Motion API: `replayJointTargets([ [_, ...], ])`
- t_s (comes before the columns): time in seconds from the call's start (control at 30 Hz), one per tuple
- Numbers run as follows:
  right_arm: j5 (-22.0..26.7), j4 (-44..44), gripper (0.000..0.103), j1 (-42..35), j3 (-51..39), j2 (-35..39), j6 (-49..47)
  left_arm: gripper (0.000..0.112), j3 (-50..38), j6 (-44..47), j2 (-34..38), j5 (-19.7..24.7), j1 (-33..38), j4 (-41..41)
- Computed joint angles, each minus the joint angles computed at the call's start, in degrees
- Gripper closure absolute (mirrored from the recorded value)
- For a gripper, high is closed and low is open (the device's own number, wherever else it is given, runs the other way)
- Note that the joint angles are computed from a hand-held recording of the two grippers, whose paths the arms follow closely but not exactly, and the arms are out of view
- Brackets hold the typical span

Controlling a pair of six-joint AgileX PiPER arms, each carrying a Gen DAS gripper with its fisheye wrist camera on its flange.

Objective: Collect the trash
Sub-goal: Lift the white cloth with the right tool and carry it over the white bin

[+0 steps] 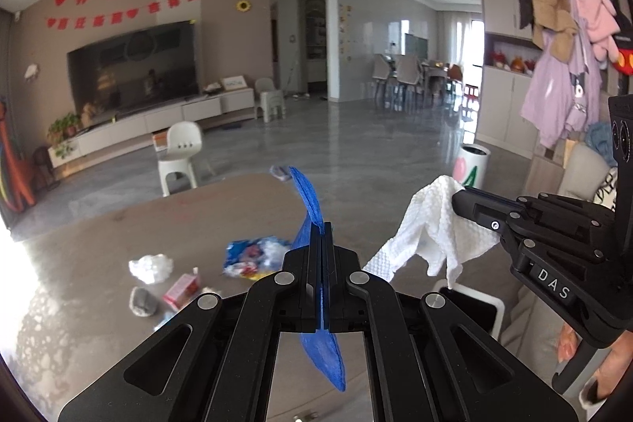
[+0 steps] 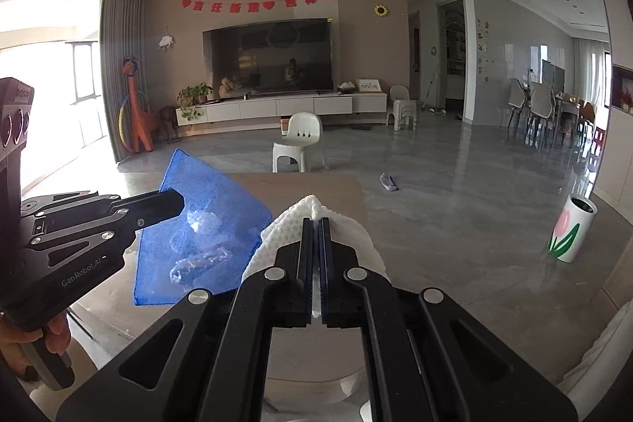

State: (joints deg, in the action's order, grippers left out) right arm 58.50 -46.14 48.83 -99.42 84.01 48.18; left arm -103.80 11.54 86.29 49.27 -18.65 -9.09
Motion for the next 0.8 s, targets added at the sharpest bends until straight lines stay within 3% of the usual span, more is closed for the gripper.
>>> replayJointTargets([
  [0.47,4.6,-4.8,0.099,-5.8,20.2,-15.9,7.7,0.112,-2.3,-5.1,7.5,-2.0,-17.9,4.6],
  [0.8,1.6,-2.3,0.099,-13.1,31.4,-23.2,9.4,0.112,-7.8,-5.0,15.9,0.1,-24.7,4.2],
])
